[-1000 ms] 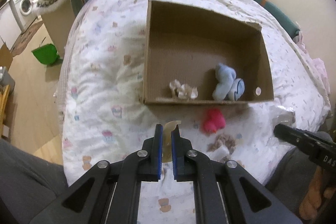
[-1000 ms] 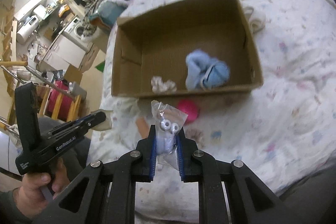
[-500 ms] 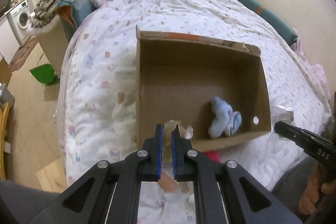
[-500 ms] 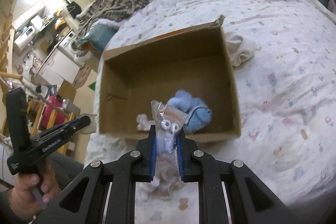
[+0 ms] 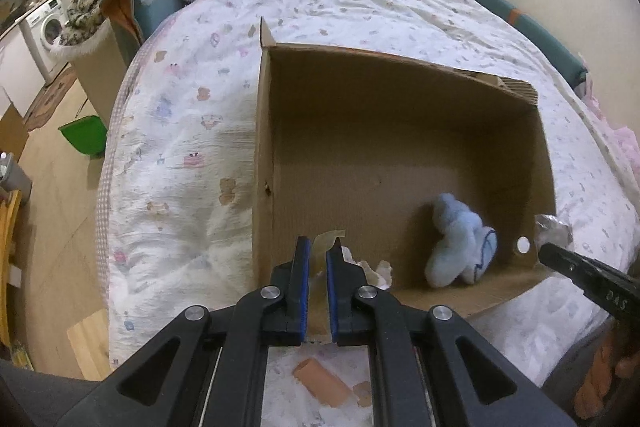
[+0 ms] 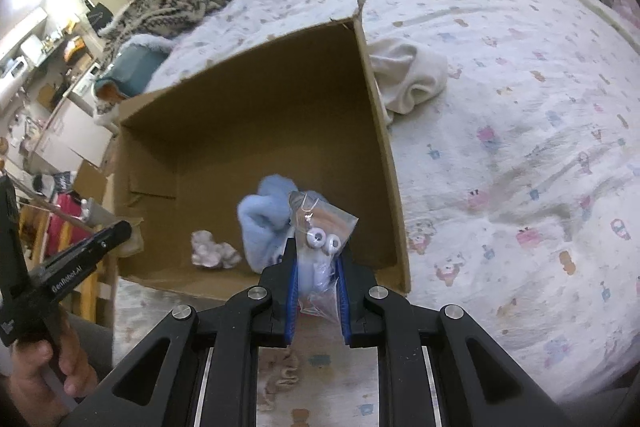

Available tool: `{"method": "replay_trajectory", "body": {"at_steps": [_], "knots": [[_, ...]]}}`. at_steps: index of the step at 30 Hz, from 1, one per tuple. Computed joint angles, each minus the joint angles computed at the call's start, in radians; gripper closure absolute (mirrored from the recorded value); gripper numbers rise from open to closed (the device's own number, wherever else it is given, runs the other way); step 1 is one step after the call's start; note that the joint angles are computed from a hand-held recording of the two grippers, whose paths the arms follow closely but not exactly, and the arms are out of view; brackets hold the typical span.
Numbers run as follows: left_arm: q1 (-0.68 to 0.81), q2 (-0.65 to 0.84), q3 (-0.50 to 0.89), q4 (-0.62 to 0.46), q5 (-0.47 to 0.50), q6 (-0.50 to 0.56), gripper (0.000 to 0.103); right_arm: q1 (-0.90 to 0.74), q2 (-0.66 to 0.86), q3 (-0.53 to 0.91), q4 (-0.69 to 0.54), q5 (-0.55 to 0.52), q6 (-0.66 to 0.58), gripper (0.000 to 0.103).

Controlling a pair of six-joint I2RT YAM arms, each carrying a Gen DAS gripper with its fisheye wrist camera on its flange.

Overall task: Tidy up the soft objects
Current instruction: 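Carry the plastic bag into the box and open the right gripper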

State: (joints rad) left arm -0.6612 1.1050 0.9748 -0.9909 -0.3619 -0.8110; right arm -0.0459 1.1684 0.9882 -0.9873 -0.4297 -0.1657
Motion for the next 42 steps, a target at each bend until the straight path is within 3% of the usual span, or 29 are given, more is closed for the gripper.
{"method": "replay_trajectory", "body": {"at_steps": [8,34,36,40,41,42], "knots": [[-0.009,0.004,-0.015,0.009,-0.024,0.011,0.095,0.054,-0.016,-0.024,0.026,0.076,0.01,0.085],[-0.037,0.007,-0.025,0.009,-0.049,-0.015,0.09,0.032,-0.02,-0.02,0.032,0.06,0.022,0.083],[-0.036,0.005,-0.024,0.007,-0.045,-0.018,0.09,0.035,-0.023,-0.021,0.034,0.062,0.022,0.081],[-0.032,-0.001,-0.023,0.015,-0.036,-0.015,0.087,0.054,-0.035,-0.025,0.045,0.091,0.029,0.065],[-0.031,-0.003,-0.023,0.017,-0.032,-0.015,0.087,0.057,-0.043,-0.026,0.05,0.097,0.031,0.05],[-0.032,-0.002,-0.021,0.016,-0.033,-0.015,0.086,0.056,-0.053,-0.027,0.056,0.095,0.033,0.042]]}}
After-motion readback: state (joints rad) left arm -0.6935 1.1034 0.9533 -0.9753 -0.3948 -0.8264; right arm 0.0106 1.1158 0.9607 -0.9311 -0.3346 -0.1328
